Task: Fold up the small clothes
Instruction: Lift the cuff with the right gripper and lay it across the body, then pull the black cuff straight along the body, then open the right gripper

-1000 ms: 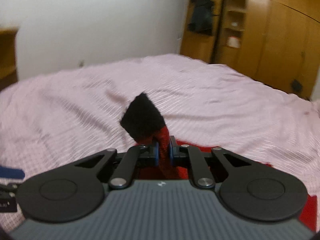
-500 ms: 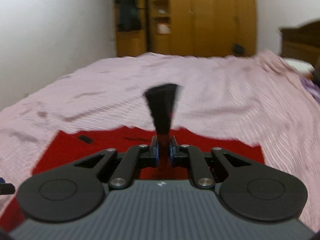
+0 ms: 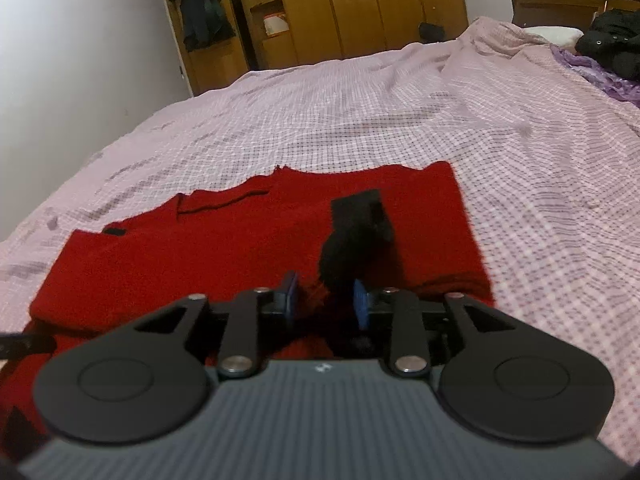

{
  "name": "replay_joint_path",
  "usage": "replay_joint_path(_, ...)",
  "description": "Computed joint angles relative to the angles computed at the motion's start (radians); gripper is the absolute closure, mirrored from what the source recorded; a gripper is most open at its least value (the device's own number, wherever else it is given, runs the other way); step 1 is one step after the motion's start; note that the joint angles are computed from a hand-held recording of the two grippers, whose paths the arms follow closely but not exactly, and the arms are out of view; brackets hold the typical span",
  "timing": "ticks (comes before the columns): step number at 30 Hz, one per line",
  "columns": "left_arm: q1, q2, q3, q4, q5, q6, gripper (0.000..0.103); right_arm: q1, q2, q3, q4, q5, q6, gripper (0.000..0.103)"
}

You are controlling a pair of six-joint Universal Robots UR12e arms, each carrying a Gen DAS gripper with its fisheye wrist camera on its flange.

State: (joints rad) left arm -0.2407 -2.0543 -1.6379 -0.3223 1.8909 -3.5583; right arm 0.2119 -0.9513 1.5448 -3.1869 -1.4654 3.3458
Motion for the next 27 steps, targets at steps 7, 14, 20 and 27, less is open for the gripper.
replay_joint_path(7,-0.001,-0.020,0.027,-0.016,0.008,-0.009,0.051,-0.028,-0.058,0.055,0.028,0.021,-0.036,0.064)
replay_joint_path(14,-0.006,-0.037,0.056,-0.049,0.033,-0.016,0.051,-0.046,-0.049,0.031,-0.021,0.058,-0.028,0.044)
replay_joint_path(20,-0.012,-0.042,0.058,-0.049,0.053,-0.016,0.051,-0.048,-0.006,-0.033,0.011,0.089,0.020,0.044)
replay_joint_path(27,-0.014,-0.044,0.062,-0.051,0.065,-0.010,0.051,-0.044,0.042,-0.110,0.117,0.113,0.036,0.044)
